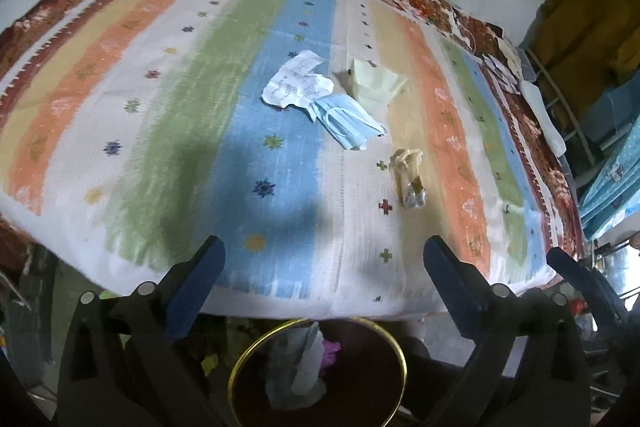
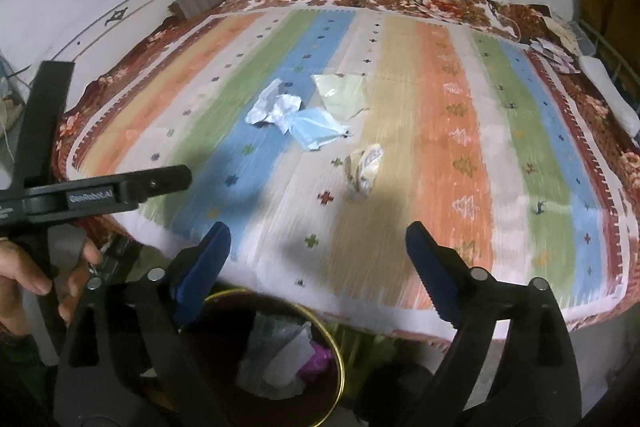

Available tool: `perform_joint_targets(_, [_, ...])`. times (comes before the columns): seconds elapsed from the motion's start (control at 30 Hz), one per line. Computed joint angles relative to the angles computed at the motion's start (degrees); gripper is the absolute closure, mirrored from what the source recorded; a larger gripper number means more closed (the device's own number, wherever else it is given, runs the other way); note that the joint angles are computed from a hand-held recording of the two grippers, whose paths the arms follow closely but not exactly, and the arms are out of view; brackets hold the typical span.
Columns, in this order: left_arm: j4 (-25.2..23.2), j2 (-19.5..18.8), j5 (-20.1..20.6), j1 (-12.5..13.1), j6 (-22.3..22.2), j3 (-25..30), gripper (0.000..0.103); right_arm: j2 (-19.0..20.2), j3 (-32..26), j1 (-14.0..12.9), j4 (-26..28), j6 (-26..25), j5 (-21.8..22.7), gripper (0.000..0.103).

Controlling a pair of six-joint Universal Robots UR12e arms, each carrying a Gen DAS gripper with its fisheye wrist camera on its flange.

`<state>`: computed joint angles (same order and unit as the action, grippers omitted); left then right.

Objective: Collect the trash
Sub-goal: 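Move both open tools back to the mask and packet on the bed, then grasp the blue face mask with the left tool while the right tool grasps the crumpled packet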

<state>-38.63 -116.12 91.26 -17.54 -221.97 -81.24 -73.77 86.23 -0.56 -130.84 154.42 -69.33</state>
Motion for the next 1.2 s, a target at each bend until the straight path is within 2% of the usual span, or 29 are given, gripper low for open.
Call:
perform_joint_targets(0.13, [2.12, -1.77, -0.98, 0.59, -1.19, 1.03, 0.006, 2.02, -1.69, 0.25, 0.23, 0.44, 0.29, 0.009])
perform_joint_targets(0.23, [4.17, -3.18, -0.59, 1.15, -1.87, 1.79, 0.006, 3.71, -3.27, 0.66, 1.67, -0.17, -0.93, 0.009])
perform_joint_targets(0.37, [6.11, -4.66, -5.51, 2.65, -4.41, 2.50, 0.006, 5.38, -4.65, 0.85, 1.72, 0.66, -1.15, 0.009])
perform_joint_targets(0.53, [7.90, -6.52, -7.33, 3.74, -4.20, 3.31, 0.006, 7.22, -6.14, 0.98, 2.33, 1.14, -0.58, 0.009])
perform_joint_targets(0.63, [9.27, -7.78, -9.54, 4.51, -4.72, 3.94, 0.006, 8.29, -6.97, 1.13, 2.97, 1.38, -0.53, 0.009])
perform_joint_targets(0.8, [11.60, -10.22, -13.39, 5.45, -2.90, 5.82, 0.006, 10.39, -8.69, 1.50, 4.22, 2.38, -1.47, 0.009])
perform_joint_targets(1.0, [16.62, -13.85, -19.12, 6.26, -5.47, 8.14, 0.008, 12.68, -10.56, 1.87, 4.64, 4.18, -2.84, 0.014])
perform_joint_targets(1.1, [18.50, -15.53, -22.13, 6.48, -6.66, 9.30, 0.014, 13.85, -11.53, 2.10, 5.44, 4.26, -4.05, 0.022])
perform_joint_targets(1.17, [17.92, -16.40, -22.75, 6.44, -6.59, 10.21, 0.018, 14.43, -12.07, 2.17, 6.43, 4.37, -4.30, 0.031])
perform_joint_targets(1.2, [18.13, -16.88, -23.37, 6.46, -6.86, 10.53, 0.024, 14.57, -12.05, 2.24, 6.25, 4.62, -4.46, 0.033])
